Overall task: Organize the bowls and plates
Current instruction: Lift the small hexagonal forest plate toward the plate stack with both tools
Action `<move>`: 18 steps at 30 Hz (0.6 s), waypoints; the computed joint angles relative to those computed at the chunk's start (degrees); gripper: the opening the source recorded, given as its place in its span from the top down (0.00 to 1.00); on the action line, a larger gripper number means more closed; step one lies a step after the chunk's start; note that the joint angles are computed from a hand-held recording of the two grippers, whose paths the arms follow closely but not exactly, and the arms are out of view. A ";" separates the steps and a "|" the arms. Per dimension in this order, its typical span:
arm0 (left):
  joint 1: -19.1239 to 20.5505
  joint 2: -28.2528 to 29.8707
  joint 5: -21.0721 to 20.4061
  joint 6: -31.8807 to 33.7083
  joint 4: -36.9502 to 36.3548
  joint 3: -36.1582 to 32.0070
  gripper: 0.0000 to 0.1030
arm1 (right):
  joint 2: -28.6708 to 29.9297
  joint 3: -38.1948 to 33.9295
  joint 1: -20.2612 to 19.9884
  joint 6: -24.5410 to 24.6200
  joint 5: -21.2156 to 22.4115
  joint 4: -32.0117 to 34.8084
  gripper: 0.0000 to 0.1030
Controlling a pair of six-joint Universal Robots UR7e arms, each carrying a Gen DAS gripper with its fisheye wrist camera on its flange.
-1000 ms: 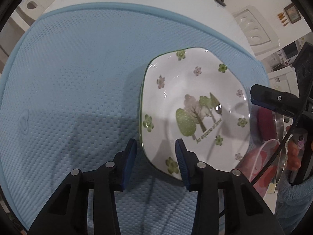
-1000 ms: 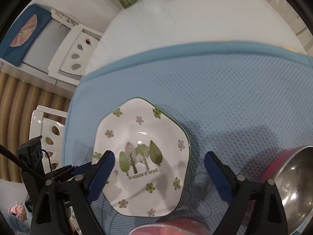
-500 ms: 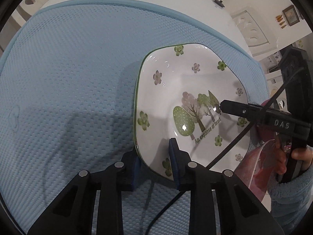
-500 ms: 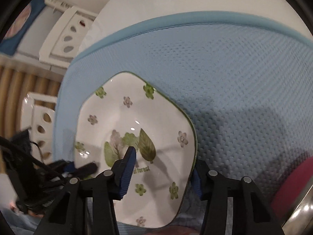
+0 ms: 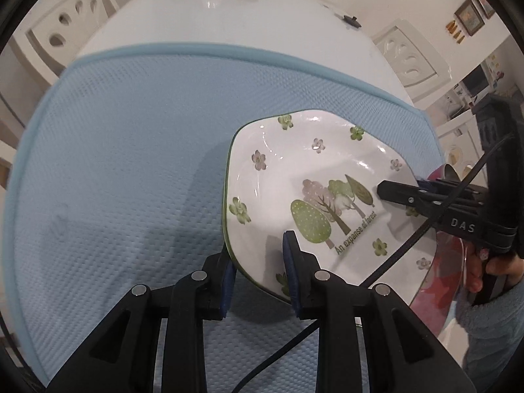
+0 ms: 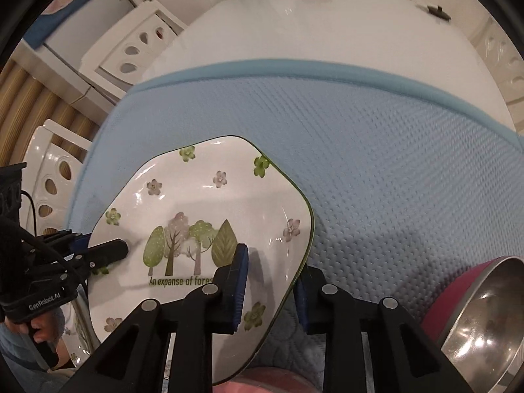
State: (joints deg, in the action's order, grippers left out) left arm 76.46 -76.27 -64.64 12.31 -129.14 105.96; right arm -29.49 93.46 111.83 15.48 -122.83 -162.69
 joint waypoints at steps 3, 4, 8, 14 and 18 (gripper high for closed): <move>-0.12 -1.25 0.07 0.21 -0.23 0.02 0.77 | 0.25 -0.87 0.97 -0.60 -0.24 0.18 0.75; -0.21 -1.58 0.17 0.15 -0.33 0.10 0.77 | 0.14 -0.91 1.26 -0.87 -0.06 0.00 0.75; -1.00 -3.85 0.37 0.18 -1.15 1.19 0.77 | -0.09 -1.20 2.70 -1.03 -0.10 -0.01 0.76; -2.60 -8.32 0.80 0.63 -2.28 4.01 0.77 | -0.90 -0.40 5.44 -0.65 -0.90 -1.49 0.76; -3.85 -11.85 1.40 0.16 -2.20 6.03 0.76 | -0.99 -0.13 7.37 0.34 -1.88 -2.36 0.76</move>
State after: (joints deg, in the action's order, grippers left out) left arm 72.61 -88.12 -63.24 12.47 -131.34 111.99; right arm -30.48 93.33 119.20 15.82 -124.71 -165.06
